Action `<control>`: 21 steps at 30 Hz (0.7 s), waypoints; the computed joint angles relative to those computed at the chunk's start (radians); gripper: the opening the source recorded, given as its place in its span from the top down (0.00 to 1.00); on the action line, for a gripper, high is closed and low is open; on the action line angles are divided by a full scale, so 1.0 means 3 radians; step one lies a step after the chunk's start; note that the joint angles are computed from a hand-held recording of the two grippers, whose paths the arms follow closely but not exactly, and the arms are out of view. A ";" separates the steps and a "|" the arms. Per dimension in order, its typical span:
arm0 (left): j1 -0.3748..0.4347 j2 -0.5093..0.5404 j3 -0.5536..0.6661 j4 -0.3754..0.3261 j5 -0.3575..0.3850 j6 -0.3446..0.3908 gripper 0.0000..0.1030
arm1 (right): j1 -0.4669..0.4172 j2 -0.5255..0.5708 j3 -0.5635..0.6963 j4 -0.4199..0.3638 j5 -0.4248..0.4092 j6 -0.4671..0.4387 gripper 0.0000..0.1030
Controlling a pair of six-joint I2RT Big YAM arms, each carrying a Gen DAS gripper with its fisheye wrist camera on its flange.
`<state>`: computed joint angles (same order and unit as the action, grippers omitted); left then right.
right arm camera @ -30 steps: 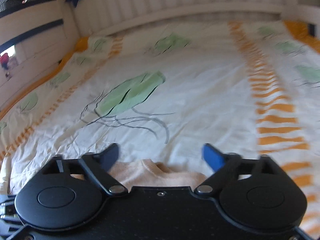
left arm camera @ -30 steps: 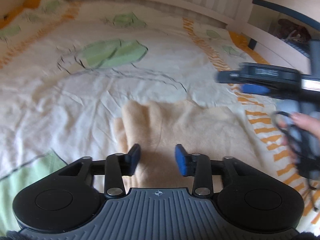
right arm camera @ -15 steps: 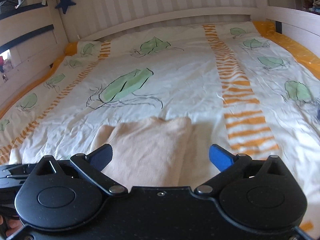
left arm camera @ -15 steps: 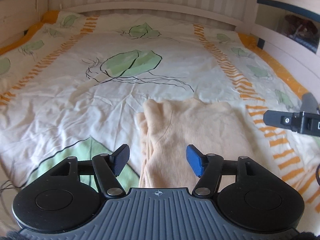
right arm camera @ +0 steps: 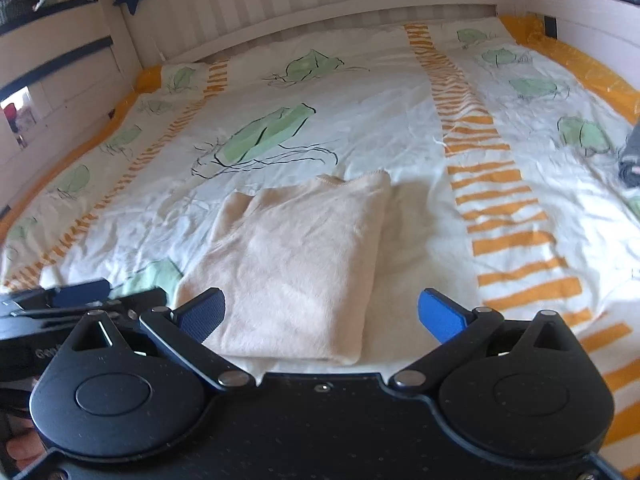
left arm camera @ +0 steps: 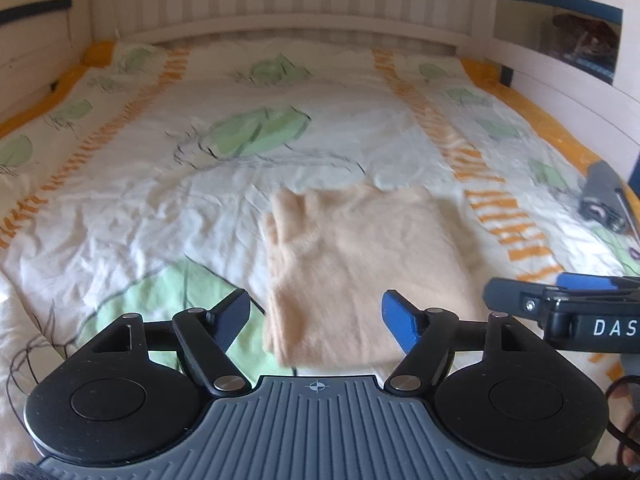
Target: Fold small clothes
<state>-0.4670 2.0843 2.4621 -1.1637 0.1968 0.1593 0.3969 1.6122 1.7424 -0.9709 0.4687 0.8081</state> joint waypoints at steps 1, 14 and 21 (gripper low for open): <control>0.0001 -0.0005 -0.0004 -0.0022 0.0013 -0.0007 0.31 | 0.0003 -0.0030 -0.0040 0.0040 -0.0017 0.0034 0.00; -0.0017 -0.0102 -0.0147 -0.0137 -0.0086 -0.0147 0.31 | 0.0098 -0.0130 -0.0140 -0.0035 0.0107 0.0386 0.00; -0.0033 -0.0190 -0.0317 -0.0084 -0.0133 -0.0142 0.28 | 0.0138 -0.0070 -0.0036 -0.0209 0.0134 0.0370 0.00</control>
